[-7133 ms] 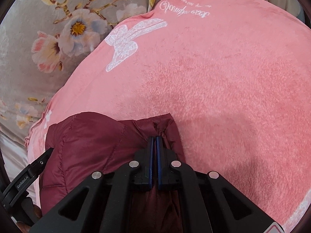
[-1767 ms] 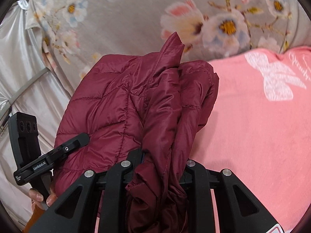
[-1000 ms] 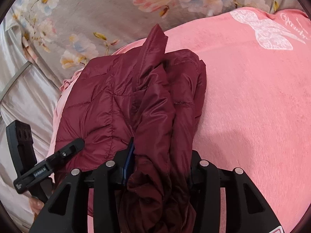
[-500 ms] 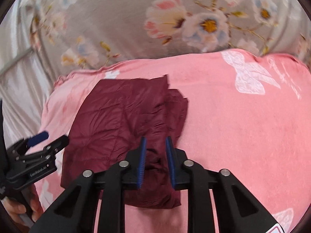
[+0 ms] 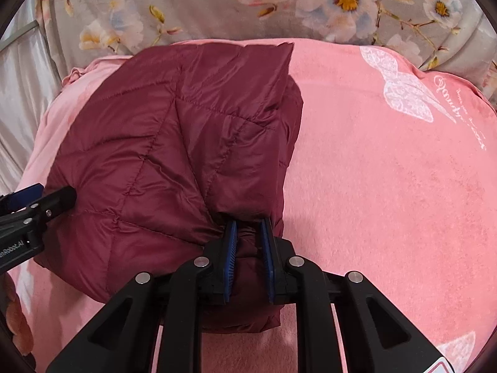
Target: Fold large clothes
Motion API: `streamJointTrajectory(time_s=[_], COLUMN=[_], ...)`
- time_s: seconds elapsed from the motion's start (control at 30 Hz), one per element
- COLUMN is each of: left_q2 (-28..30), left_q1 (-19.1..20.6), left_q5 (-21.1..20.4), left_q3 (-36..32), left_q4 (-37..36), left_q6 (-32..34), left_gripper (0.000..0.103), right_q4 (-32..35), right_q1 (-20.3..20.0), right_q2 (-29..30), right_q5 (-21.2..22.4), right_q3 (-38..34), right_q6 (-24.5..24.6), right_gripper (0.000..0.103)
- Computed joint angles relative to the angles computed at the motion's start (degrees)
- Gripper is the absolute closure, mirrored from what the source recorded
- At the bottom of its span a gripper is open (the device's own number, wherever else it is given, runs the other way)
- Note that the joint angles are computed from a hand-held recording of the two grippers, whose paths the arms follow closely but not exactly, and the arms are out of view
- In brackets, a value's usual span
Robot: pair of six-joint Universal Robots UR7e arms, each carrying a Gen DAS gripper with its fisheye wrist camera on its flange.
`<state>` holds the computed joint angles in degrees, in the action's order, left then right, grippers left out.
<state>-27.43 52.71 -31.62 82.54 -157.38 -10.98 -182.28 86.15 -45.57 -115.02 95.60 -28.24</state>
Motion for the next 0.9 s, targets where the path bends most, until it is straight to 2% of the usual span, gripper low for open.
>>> streamJointTrajectory(time_s=[0.13, 0.23, 0.33, 0.43, 0.57, 0.67, 0.73, 0.83, 0.9], left_q2=[0.7, 0.9, -0.1, -0.4, 2.7, 5.6, 7.7, 8.1, 8.0], left_q1=[0.4, 0.8, 0.6, -0.2, -0.1, 1.8, 3.3, 4.7, 4.8], left_q5=[-0.2, -0.6, -1.6, -0.6, 3.3, 2.8, 2.2, -0.9, -1.4], left_q3=[-0.1, -0.2, -0.1, -1.5, -8.7, -15.7, -19.9, -20.4, -20.0], left_q4=[-0.6, -0.3, 0.3, -3.9, -6.0, 0.6, 7.4, 8.2, 7.6], left_q6=[0.0, -0.8, -1.5, 2.1, 7.2, 5.4, 1.9, 0.0, -0.5], left_gripper=[0.023, 0.022, 0.025, 0.025, 0.025, 0.025, 0.024, 0.022, 0.019], right_q4=[0.8, 3.5, 3.3, 3.5, 7.5, 13.6, 15.7, 15.1, 15.0], right_q1=[-1.0, -0.6, 0.2, 1.6, 2.3, 1.3, 0.5, -0.3, -0.8], right_q2=[-0.3, -1.5, -3.2, -2.6, 2.2, 5.4, 6.9, 8.2, 8.4], right_q5=[2.1, 1.8, 4.4, 4.4, 1.7, 0.0, -0.3, -0.2, 0.7], right_q3=[0.3, 0.0, -0.6, -4.6, -13.8, -19.0, -20.7, -21.2, -21.2], right_q6=[0.6, 2.5, 3.7, 3.7, 4.4, 6.4, 6.7, 6.2, 6.6], right_gripper=[0.088, 0.088, 0.088, 0.088, 0.088, 0.088, 0.088, 0.088, 0.089])
